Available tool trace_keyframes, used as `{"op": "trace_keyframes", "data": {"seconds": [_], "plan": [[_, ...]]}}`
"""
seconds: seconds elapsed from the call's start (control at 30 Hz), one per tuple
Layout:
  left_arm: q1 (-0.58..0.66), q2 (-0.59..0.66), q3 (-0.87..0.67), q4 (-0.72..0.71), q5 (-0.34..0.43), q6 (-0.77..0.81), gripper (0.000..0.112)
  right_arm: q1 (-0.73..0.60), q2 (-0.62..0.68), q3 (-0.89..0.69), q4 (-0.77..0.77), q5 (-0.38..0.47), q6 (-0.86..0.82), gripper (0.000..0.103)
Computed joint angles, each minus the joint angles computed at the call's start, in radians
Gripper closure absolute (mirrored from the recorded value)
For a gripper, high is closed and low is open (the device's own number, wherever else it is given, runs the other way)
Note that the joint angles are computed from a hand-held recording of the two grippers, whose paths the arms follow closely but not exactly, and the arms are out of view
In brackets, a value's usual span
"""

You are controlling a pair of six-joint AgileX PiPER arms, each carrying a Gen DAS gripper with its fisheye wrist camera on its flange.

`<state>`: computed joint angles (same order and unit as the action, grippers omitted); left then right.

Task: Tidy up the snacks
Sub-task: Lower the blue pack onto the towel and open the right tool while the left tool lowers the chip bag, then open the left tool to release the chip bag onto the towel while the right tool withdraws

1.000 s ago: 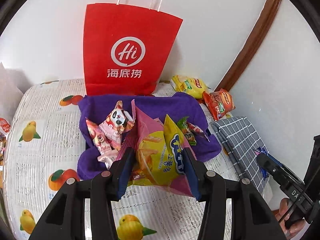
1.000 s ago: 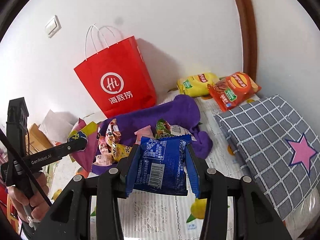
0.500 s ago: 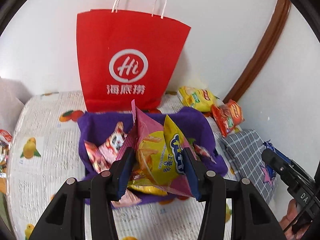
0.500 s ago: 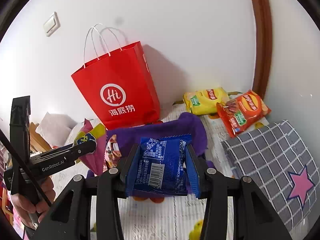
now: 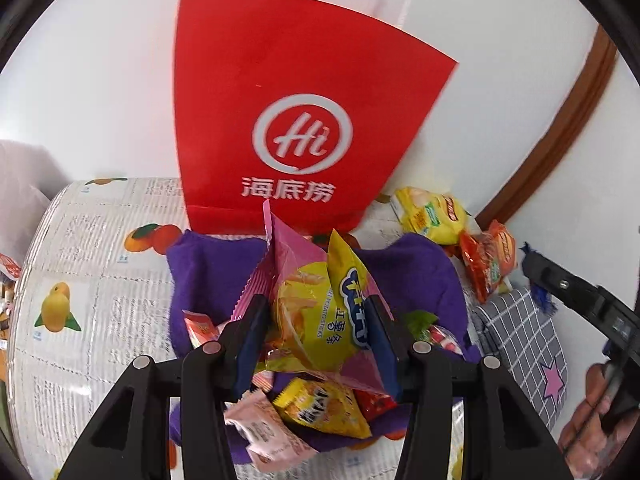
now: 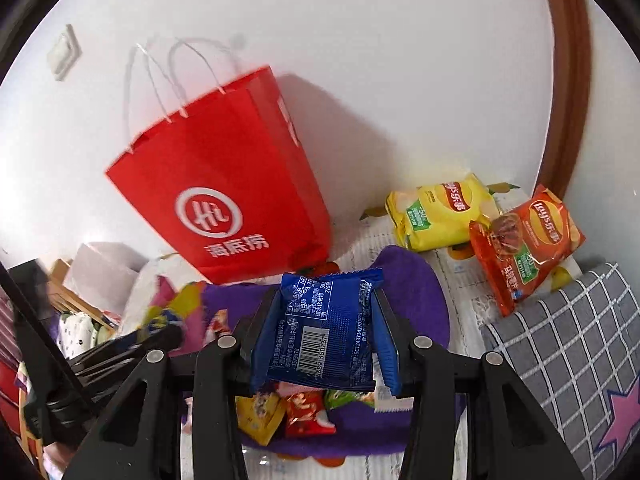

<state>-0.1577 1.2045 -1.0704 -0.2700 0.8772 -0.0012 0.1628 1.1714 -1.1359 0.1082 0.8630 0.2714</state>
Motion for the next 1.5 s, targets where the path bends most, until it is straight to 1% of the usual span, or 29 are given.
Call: {"op": "trace_keyframes", "data": {"seconds": [0.13,0.23,0.3,0.37,0.43,0.5,0.57,0.77,0.87,0.97,1.07,1.13,1.2,1.3,1.4,1.5], "plan": [[0.06,0.015,0.011,-0.084,0.015,0.075,0.065,-0.07,0.094,-0.002,0.097,-0.028,-0.096,0.058],[0.061,0.025,0.02,-0.078,0.005,0.074,0.065,-0.095,0.155,0.015,0.145,-0.049,-0.142,0.058],[0.063,0.033,0.028,-0.076,-0.002,0.071,0.065,-0.103,0.2,0.023,0.143,-0.06,-0.143,0.058],[0.064,0.043,0.033,-0.082,-0.004,0.073,0.065,-0.108,0.245,0.01,0.13,-0.044,-0.141,0.058],[0.066,0.057,0.037,-0.096,-0.006,0.084,0.065,-0.108,0.267,0.011,0.112,-0.049,-0.137,0.058],[0.05,0.063,0.042,-0.078,-0.014,0.069,0.065,-0.112,0.281,0.01,0.103,-0.043,-0.134,0.058],[0.033,0.069,0.043,-0.064,-0.017,0.051,0.065,-0.134,0.3,0.014,0.127,-0.042,-0.152,0.058],[0.0,0.074,0.041,-0.029,-0.02,0.013,0.065,-0.146,0.317,0.026,0.115,-0.04,-0.166,0.058],[-0.009,0.076,0.039,-0.017,-0.023,-0.002,0.065,-0.129,0.322,0.029,0.092,-0.044,-0.155,0.058],[-0.011,0.077,0.042,-0.015,-0.028,-0.005,0.065,-0.094,0.342,0.027,0.033,-0.048,-0.102,0.057],[-0.002,0.083,0.042,-0.03,-0.027,0.006,0.065,-0.085,0.352,0.03,0.028,-0.049,-0.095,0.057],[0.004,0.09,0.041,-0.034,-0.02,0.006,0.065,-0.073,0.366,0.027,0.004,-0.047,-0.07,0.053],[0.015,0.098,0.043,-0.059,-0.018,0.022,0.065,-0.063,0.373,0.026,-0.007,-0.046,-0.053,0.052],[0.019,0.099,0.045,-0.083,-0.014,0.043,0.065,-0.054,0.377,0.02,-0.007,-0.035,-0.049,0.045],[0.014,0.089,0.05,-0.103,-0.02,0.057,0.065,-0.057,0.353,0.024,-0.004,-0.03,-0.044,0.043],[0.013,0.083,0.054,-0.144,-0.023,0.09,0.065,-0.074,0.318,0.021,0.022,-0.014,-0.066,0.039]]}}
